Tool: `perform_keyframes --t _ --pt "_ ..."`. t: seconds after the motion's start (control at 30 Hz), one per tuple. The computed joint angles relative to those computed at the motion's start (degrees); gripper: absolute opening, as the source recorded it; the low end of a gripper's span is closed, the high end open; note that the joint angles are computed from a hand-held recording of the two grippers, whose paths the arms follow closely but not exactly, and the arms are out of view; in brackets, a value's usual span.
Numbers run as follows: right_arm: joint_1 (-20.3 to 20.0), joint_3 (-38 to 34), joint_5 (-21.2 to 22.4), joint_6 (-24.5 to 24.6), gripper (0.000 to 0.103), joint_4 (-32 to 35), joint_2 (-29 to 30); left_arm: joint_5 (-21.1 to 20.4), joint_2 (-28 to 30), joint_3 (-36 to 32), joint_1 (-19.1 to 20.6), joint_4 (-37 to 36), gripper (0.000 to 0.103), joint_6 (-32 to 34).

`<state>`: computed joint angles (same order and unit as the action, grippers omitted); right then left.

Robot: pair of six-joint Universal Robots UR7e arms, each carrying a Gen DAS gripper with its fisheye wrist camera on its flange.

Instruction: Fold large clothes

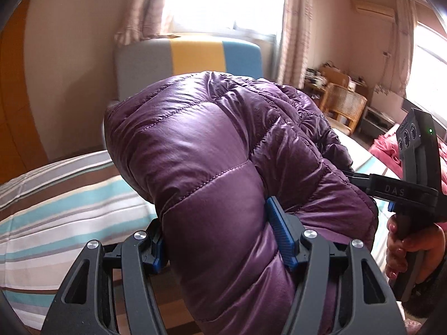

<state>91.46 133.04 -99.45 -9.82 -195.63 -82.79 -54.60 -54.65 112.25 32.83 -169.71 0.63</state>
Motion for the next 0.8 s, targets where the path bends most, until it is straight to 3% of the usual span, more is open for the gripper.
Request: perform_keyframes --t 0.37,0.6,0.73,0.8 --pt "4.38 -15.01 0.93 -1.39 0.023 7.32 14.47 4.92 -5.63 -0.62 7.29 0.24 0.061 2.75" --pt "5.91 -24.25 -0.99 -2.25 0.023 11.7 23.26 5.8 -4.36 -3.2 13.91 -2.49 0.062 6.03" --pt "6.98 -26.73 -7.24 -2.2 0.026 11.39 27.46 5.73 -2.6 -5.06 17.5 -0.26 0.065 4.88" --pt "7.13 -27.92 -9.85 -1.76 0.031 12.13 28.6 3.9 -2.46 -4.76 19.65 -1.51 0.077 4.43"
